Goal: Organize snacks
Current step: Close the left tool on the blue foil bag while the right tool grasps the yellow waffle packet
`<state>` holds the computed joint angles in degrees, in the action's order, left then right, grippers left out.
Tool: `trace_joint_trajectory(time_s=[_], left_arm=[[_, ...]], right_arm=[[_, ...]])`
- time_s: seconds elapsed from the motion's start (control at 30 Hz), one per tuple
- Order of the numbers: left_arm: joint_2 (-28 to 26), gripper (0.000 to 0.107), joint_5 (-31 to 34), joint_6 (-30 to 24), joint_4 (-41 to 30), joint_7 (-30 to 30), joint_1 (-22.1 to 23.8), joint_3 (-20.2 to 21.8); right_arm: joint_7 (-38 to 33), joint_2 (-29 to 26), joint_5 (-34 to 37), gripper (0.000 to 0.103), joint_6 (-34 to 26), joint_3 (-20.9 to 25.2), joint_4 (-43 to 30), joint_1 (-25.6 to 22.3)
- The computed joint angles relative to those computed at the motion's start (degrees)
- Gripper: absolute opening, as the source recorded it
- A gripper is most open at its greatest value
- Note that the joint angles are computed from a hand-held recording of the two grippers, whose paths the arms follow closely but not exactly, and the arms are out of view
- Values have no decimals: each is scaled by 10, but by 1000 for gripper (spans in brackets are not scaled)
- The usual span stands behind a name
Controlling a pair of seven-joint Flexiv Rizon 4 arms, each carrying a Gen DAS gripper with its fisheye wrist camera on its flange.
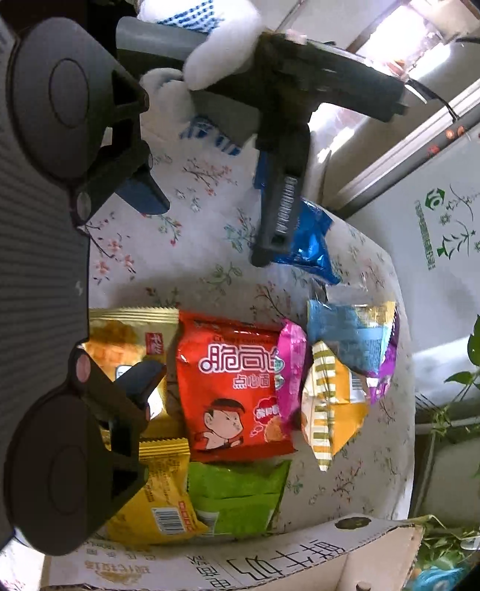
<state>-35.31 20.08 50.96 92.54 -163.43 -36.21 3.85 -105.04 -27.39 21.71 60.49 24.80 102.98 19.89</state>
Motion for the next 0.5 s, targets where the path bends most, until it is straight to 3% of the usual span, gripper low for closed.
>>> trace_joint_trajectory(time_s=[0.27, 0.5], left_arm=[[19, 101, 75, 25, 0, -41, -24, 27], [-18, 102, 49, 1, -43, -1, -5, 10]], right_arm=[[22, 9, -1, 92, -2, -13, 12, -1], [72, 7, -49, 98, 15, -35, 29, 24]])
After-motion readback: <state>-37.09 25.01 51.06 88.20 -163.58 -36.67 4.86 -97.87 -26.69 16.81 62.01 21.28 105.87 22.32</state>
